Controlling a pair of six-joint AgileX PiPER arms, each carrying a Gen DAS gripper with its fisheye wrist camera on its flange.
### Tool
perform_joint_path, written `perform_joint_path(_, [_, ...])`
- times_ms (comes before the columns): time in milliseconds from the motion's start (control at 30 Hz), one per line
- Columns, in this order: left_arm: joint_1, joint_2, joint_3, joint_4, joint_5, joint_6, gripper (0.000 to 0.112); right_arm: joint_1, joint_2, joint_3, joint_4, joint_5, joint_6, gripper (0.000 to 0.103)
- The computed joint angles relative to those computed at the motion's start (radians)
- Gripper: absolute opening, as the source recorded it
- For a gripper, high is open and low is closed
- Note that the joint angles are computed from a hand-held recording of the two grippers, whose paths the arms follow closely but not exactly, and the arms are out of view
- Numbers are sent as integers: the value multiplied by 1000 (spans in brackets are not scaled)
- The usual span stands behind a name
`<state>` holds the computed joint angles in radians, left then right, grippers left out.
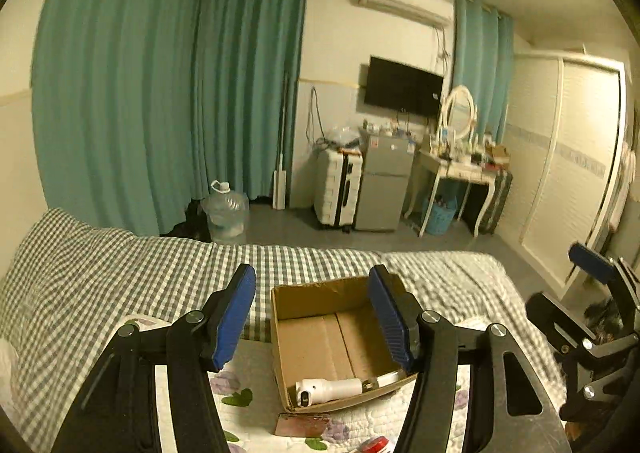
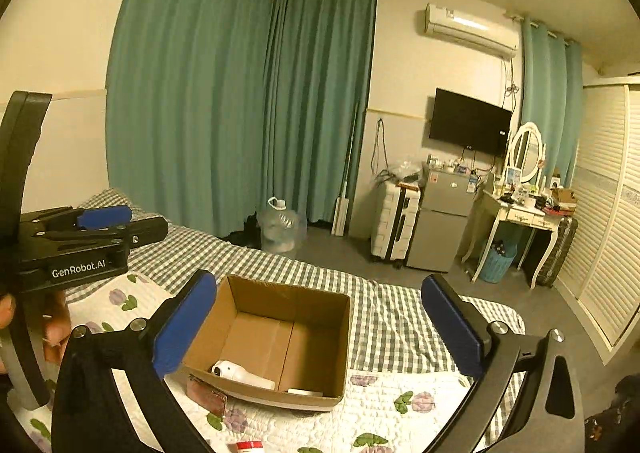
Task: Organize rigid objects
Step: 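Withdraw both tools and move the left tool toward the pink rose card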
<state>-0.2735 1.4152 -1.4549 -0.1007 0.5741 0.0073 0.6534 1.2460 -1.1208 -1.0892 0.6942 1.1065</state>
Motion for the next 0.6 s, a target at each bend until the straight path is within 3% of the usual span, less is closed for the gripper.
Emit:
perform_joint_path(167, [9, -70, 107, 110, -81, -92, 62, 80, -46, 8, -37, 85, 40, 103])
perform_joint_path(267, [31, -103, 152, 52, -93, -28, 62, 133, -81, 20, -48, 126, 57, 103])
perform_joint_path(367, [45, -163, 232, 6, -153, 29, 62, 205, -97, 39, -102, 197, 116, 103])
perform_joint_path(533, [51, -244, 346, -7, -234, 79, 62, 260, -126, 91, -134, 205, 206, 103])
perform_joint_path(600, [74, -257, 380, -130, -240, 196, 62, 291, -128, 115, -152, 223, 244, 103])
